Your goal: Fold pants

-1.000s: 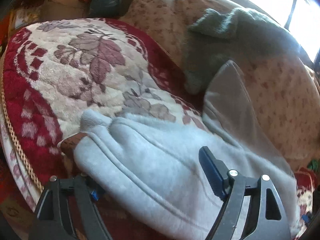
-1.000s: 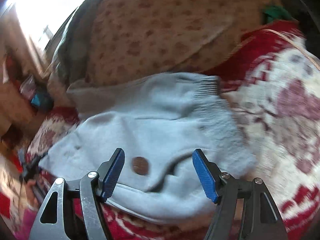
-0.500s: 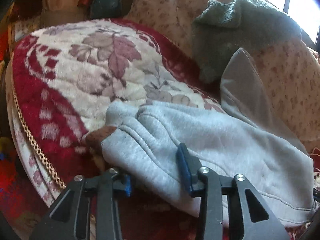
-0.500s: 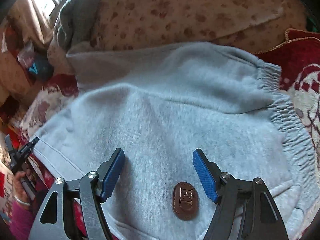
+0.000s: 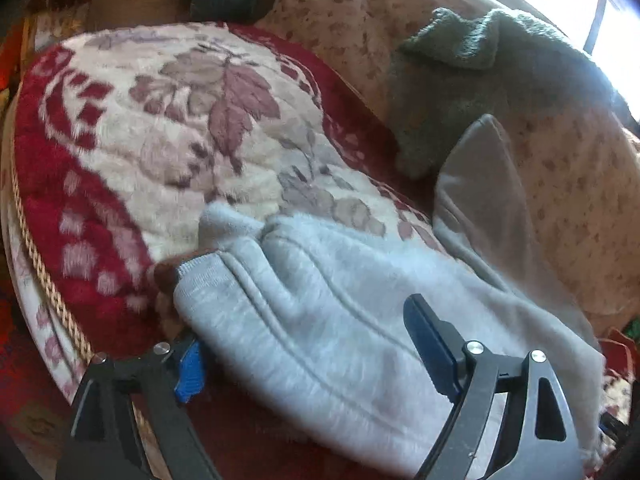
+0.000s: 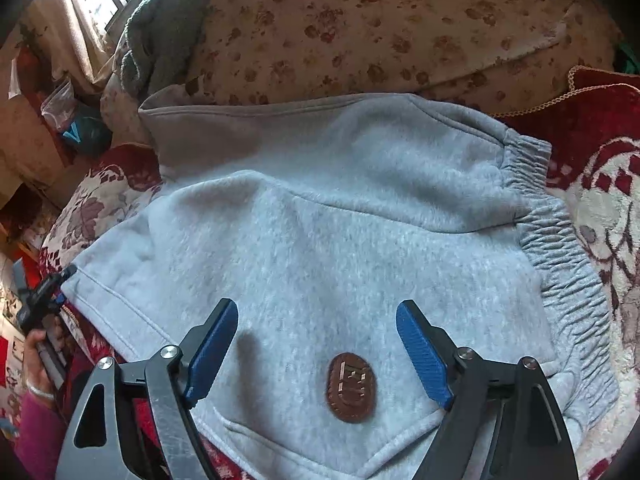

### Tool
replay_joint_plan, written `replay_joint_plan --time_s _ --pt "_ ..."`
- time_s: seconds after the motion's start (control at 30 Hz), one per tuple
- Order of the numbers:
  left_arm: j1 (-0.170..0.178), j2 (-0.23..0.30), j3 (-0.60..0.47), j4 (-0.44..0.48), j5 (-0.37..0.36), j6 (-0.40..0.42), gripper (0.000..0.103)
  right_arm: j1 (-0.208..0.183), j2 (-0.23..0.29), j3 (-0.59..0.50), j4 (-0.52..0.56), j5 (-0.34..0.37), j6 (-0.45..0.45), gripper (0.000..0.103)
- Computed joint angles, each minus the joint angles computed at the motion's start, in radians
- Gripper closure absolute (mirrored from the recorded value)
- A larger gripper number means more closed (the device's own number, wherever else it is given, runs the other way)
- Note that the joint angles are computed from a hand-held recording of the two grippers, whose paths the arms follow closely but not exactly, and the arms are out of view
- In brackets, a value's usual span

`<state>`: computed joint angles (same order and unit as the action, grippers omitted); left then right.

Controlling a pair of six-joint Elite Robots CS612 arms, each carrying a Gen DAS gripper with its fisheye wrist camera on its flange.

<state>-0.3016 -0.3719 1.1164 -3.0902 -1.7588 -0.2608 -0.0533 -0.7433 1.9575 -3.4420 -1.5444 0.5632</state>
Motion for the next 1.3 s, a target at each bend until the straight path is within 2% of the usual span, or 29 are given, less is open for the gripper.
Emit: replay_joint_plan --time_s 0.03,0.07,0.1,0.13,0.23,0.33,0.4,0.47,0.5,0.53,0.57,0.6,0.63,0.7,0.77,0.9,0.97,1.0,1.13,1.2,1.27,1.3 --pt "-0.004 0.005 -0.009 -0.017 0.008 0.010 0.018 0.002 0.002 -0.003 0.000 0.000 0.002 0.017" --pt "-0.008 0.008 -0.013 -0.045 0.010 0.031 0.032 0.004 0.002 -0.005 0.001 0.001 0.004 0.017" --pt "-0.013 0.009 -0.018 -0.066 0.013 0.073 0.057 0.005 0.001 -0.006 0.004 0.003 0.006 0.017" --pt "-0.017 0.009 -0.023 -0.077 0.014 0.112 0.077 0.006 0.000 -0.008 0.008 0.005 0.006 0.017" --pt "-0.012 0.016 -0.053 -0.119 -0.072 0.213 0.082 0.012 -0.002 -0.021 0.022 0.005 -0.001 0.017" --pt "0.002 0.022 -0.058 -0.177 -0.148 0.266 0.083 0.023 0.002 -0.047 0.020 0.012 -0.014 0.017" --pt "0.008 0.017 -0.052 -0.127 -0.141 0.274 0.082 0.032 0.008 -0.071 0.025 0.024 -0.027 0.017" --pt "0.013 0.016 -0.047 -0.032 -0.073 0.240 0.082 0.041 0.017 -0.099 0.038 0.043 -0.047 0.017" --pt "0.019 0.018 -0.048 0.004 -0.061 0.214 0.080 0.045 0.020 -0.111 0.046 0.048 -0.056 0.017" --pt "0.033 0.021 -0.051 0.078 -0.064 0.167 0.075 0.049 0.024 -0.123 0.056 0.053 -0.068 0.017" --pt "0.041 0.024 -0.053 0.112 -0.072 0.149 0.065 0.053 0.028 -0.135 0.065 0.060 -0.081 0.017" --pt "0.047 0.021 -0.039 0.124 -0.053 0.126 0.036 0.057 0.030 -0.146 0.075 0.069 -0.097 0.017" --pt "0.049 0.016 -0.023 0.111 -0.029 0.114 0.022 0.060 0.033 -0.157 0.086 0.075 -0.113 0.017" --pt "0.059 0.007 0.010 0.061 -0.024 0.101 0.020 0.065 0.037 -0.173 0.103 0.078 -0.142 0.017" --pt "0.059 -0.009 0.030 0.058 -0.013 0.099 0.020 0.064 0.038 -0.180 0.106 0.070 -0.151 0.017" --pt "0.031 -0.044 0.072 -0.030 0.058 0.137 0.020 0.050 0.034 -0.180 0.105 0.039 -0.164 0.017" --pt "0.017 -0.058 0.080 -0.082 0.045 0.147 0.015 0.041 0.027 -0.177 0.114 -0.006 -0.189 0.016" --pt "0.013 -0.058 0.069 -0.091 0.017 0.146 0.008 0.035 0.025 -0.178 0.120 -0.016 -0.201 0.014" --pt "-0.011 -0.039 -0.020 -0.034 -0.097 0.142 0.006 0.003 0.019 -0.201 0.187 -0.073 -0.321 0.012" --pt "-0.032 -0.002 -0.118 0.038 -0.136 0.157 0.006 -0.012 0.022 -0.217 0.210 -0.102 -0.388 0.012" --pt "-0.050 0.027 -0.195 0.098 -0.141 0.157 0.006 -0.033 0.028 -0.235 0.229 -0.127 -0.463 0.012" --pt "-0.059 0.054 -0.261 0.156 -0.160 0.161 0.006 -0.043 0.033 -0.245 0.237 -0.138 -0.491 0.012"
